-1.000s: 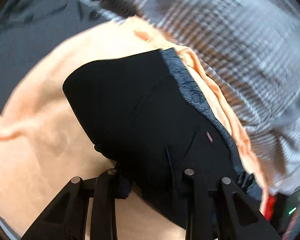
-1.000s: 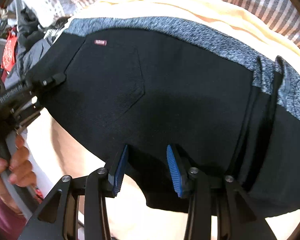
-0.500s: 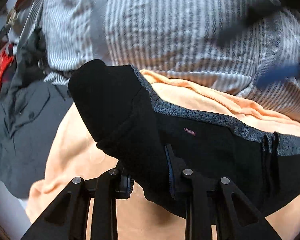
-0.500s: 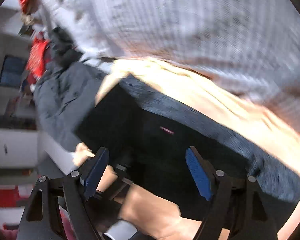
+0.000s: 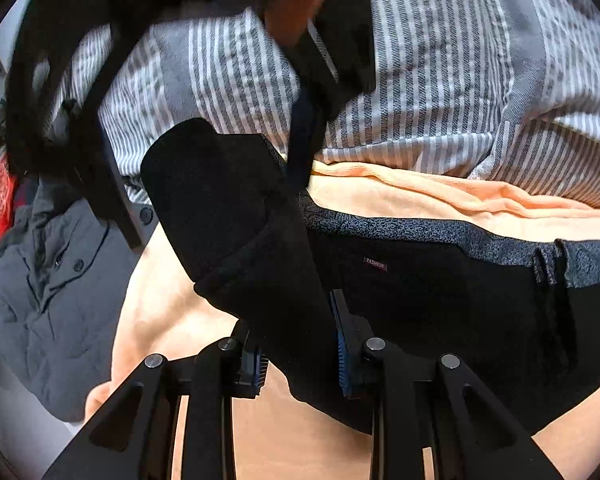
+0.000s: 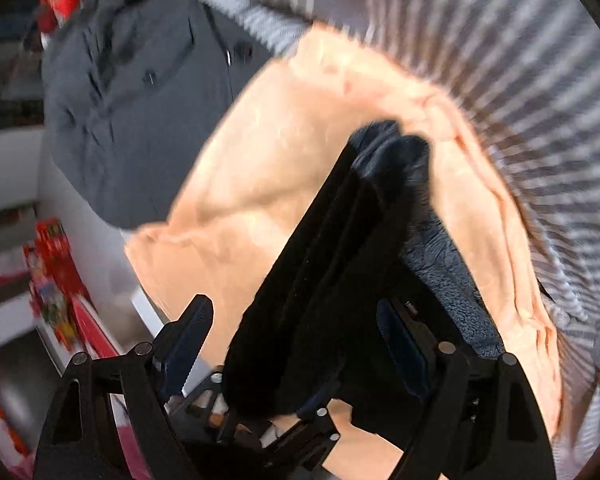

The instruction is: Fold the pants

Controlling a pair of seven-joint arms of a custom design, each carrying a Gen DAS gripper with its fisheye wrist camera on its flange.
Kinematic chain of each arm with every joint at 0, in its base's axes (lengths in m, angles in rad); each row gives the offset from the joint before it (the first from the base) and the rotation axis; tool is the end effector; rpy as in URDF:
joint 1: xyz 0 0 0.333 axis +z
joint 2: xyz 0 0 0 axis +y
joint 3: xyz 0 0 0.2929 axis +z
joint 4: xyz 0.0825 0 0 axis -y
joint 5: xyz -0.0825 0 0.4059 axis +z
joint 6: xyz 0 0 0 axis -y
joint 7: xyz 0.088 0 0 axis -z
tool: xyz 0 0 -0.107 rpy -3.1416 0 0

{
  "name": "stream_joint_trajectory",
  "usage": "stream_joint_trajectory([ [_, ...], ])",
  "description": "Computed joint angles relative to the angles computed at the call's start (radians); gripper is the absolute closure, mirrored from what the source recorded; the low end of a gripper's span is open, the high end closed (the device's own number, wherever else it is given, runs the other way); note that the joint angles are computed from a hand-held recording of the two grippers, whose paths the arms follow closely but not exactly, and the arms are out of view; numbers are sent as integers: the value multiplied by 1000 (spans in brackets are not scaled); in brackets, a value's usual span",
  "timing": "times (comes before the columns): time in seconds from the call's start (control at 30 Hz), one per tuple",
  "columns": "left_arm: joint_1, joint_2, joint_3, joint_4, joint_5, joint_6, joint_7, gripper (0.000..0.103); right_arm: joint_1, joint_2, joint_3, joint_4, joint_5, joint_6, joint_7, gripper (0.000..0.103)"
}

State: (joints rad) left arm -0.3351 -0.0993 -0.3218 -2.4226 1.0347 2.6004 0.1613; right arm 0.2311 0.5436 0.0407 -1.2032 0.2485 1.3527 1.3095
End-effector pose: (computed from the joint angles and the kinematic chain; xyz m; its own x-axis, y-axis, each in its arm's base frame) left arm 0.3961 -0.3262 0.3262 -0.0374 -0.9862 -0.1611 -0.7716 0.1309 -0.6225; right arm 0.6457 0.2054 0.4232 0.4310 -0.8314 -0.3507 -0.7916 -0.5349 0.2953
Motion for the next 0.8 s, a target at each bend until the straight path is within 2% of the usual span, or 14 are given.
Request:
stream_joint_trajectory([
  [0.07,-3,2,-4,3,11,-14,0,75,5,0,-6,-20,-20,9,0,18],
  [0.13,-5,6,-2,7,0,-16,17,75,-21,-29,-9,-70,19,35,2,43],
  [0.17,-6,6,1,7,-15,-14,30,75,-32,-42,-11,-91,38,50,8,66],
  [0.2,-6,3,3,4,-22,-5,35,75,-51,-78,-15,-141,68,91,5,82],
  [0.3,-10,-7,-5,10,-8,-2,47,75,-101,-192,-24,-291,151,192,-20,85],
  [0.4,-22,-19,-19,26,-4,-9,64,75,-159,-286,-41,-409,262,246,-42,86],
  [0.63,-69,-40,-59,84,-10,-19,137,75,-262,-493,-107,-623,457,301,-112,86],
  [0.8,-115,-13,-84,159,-44,-34,225,75,-326,-651,-182,-777,540,312,-177,85],
])
